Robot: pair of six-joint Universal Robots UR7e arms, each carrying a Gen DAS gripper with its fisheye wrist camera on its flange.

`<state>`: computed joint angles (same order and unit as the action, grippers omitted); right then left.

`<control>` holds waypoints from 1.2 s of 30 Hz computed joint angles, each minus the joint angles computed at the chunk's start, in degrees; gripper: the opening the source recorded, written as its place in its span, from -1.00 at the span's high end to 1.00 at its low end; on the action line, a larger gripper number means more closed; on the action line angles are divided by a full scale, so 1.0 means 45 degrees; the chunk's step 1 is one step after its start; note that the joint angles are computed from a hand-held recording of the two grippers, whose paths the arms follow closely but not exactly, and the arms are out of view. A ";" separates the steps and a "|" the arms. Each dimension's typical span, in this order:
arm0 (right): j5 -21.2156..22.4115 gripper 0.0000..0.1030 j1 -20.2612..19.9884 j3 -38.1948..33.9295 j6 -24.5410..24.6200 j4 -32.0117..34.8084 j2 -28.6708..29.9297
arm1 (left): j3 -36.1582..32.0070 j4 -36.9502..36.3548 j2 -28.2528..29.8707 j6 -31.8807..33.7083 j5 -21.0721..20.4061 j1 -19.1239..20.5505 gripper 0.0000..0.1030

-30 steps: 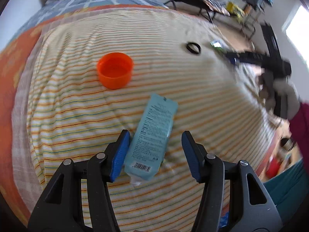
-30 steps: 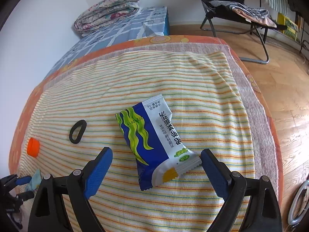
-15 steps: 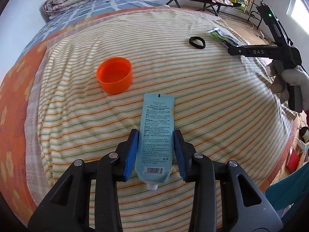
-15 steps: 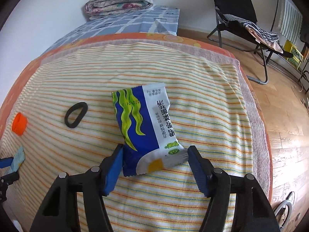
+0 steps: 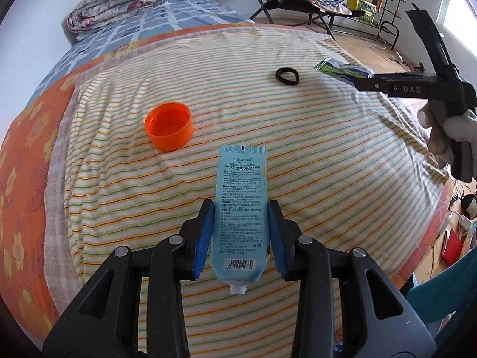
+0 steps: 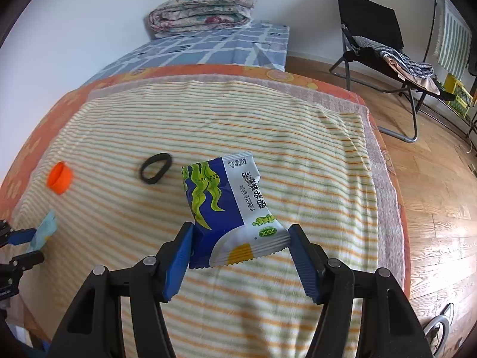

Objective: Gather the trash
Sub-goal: 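Carry the tube and the snack wrapper over the blue basket with both tools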

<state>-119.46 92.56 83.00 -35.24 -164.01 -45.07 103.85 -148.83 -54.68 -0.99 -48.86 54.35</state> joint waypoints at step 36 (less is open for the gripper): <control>0.2982 -0.27 0.0600 0.8516 -0.0061 0.0568 -0.6089 | 0.5086 0.0626 -0.4073 -0.2436 -0.0356 -0.2773 0.30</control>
